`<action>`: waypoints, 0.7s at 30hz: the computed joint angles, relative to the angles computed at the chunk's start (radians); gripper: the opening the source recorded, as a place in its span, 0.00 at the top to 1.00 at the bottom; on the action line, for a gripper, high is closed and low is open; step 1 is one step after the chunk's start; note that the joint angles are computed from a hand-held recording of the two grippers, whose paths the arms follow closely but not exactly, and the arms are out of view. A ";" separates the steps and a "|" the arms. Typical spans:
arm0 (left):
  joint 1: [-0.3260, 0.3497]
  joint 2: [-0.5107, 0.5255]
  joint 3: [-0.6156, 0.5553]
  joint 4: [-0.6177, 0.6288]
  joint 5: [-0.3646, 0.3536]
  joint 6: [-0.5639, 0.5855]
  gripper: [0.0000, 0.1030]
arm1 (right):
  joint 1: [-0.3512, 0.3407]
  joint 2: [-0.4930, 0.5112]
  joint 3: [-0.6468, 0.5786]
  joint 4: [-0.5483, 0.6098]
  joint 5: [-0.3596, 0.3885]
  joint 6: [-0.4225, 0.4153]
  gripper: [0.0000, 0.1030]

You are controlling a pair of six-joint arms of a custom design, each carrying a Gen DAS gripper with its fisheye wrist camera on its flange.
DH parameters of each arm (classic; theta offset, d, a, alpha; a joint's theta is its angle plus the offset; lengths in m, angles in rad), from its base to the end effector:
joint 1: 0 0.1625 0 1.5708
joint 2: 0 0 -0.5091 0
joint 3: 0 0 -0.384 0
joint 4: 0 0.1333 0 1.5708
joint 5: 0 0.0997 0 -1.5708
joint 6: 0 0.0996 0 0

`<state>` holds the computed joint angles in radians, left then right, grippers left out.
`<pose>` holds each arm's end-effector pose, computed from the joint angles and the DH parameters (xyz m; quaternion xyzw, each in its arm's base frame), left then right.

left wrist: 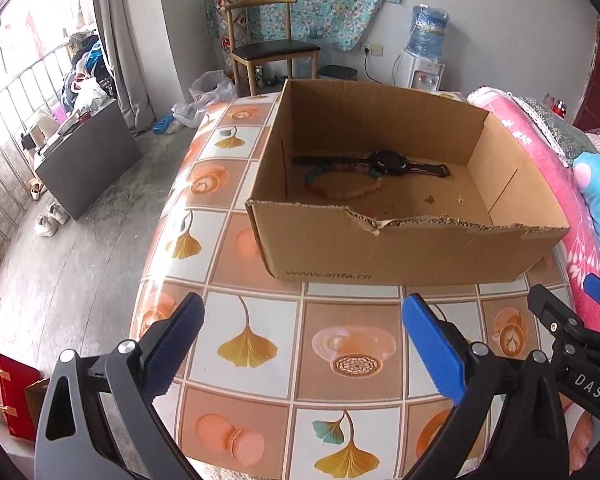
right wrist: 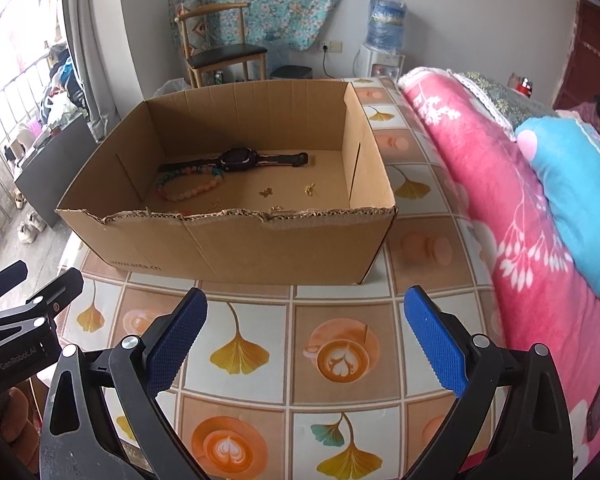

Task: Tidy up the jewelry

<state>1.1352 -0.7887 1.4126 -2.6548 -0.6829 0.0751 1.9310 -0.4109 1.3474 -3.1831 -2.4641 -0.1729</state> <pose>-0.1415 -0.8030 0.2873 0.1273 0.8755 -0.2776 0.3745 0.3380 -0.7394 0.0702 0.0860 -0.8586 0.3358 0.3778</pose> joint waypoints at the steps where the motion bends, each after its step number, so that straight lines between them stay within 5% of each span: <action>1: 0.000 0.000 -0.002 0.008 0.000 -0.004 0.05 | -0.001 -0.001 0.000 0.003 0.004 0.005 0.08; 21: 0.004 0.003 -0.009 0.035 -0.019 -0.021 0.05 | -0.005 -0.002 -0.005 0.034 -0.003 0.035 0.08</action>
